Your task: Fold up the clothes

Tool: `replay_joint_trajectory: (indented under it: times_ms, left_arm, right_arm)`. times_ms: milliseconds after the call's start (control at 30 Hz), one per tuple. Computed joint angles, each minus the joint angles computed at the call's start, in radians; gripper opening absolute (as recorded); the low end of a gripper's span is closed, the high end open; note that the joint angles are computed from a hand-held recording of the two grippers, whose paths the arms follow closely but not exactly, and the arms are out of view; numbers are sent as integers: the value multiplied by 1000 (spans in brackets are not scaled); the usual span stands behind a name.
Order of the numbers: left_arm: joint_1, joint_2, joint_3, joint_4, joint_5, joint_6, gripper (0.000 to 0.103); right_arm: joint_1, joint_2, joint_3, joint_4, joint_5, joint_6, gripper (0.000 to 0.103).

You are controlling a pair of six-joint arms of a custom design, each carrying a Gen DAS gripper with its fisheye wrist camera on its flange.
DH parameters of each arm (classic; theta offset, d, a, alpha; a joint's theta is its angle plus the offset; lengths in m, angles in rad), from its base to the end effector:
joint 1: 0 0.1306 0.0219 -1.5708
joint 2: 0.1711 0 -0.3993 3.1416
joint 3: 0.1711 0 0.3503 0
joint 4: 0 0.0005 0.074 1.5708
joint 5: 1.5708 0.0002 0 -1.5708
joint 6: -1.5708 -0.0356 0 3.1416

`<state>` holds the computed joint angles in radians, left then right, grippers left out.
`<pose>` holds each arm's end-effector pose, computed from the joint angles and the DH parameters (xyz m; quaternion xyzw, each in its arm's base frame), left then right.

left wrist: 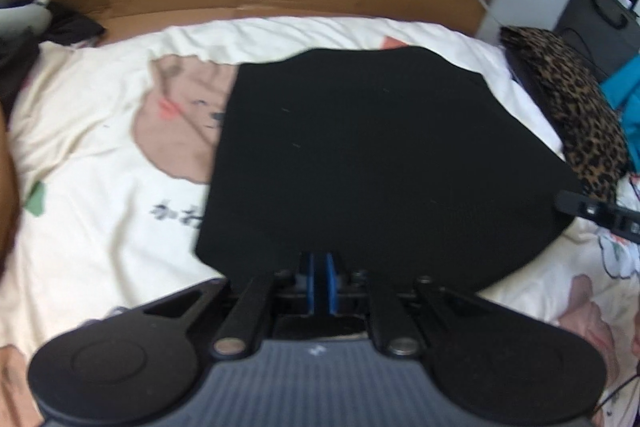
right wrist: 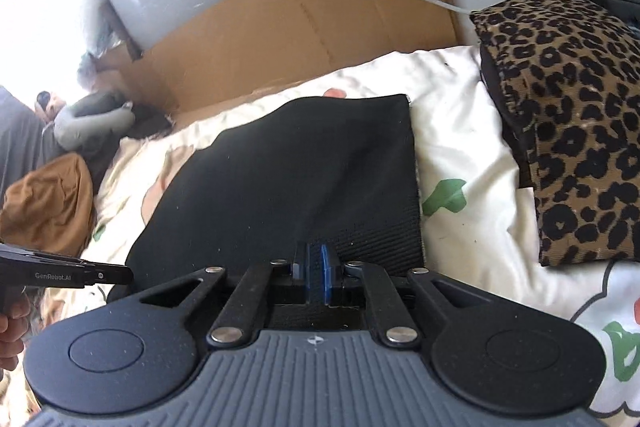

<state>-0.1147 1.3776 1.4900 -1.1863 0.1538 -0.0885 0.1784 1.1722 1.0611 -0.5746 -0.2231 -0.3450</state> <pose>0.4096 -0.0532 0.4730 0.1168 0.9595 -0.0777 0.2442 0.3569 0.0719 0.4118 0.0272 0.8989 0.2073 0.3851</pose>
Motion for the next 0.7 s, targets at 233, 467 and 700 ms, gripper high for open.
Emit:
replay_joint_trajectory:
  times_ms: [233,467,700]
  left_arm:
    - [-43,6,-77,35,-14,-52,10]
    - [-25,17,-68,30,-44,-81,6]
    - [18,25,-23,11,-85,-88,10]
  right_arm:
    - [-14,26,-16,-20,34,32,30]
    - [-28,32,6,-115,91,16,26]
    - [-10,13,20,-15,91,12,33]
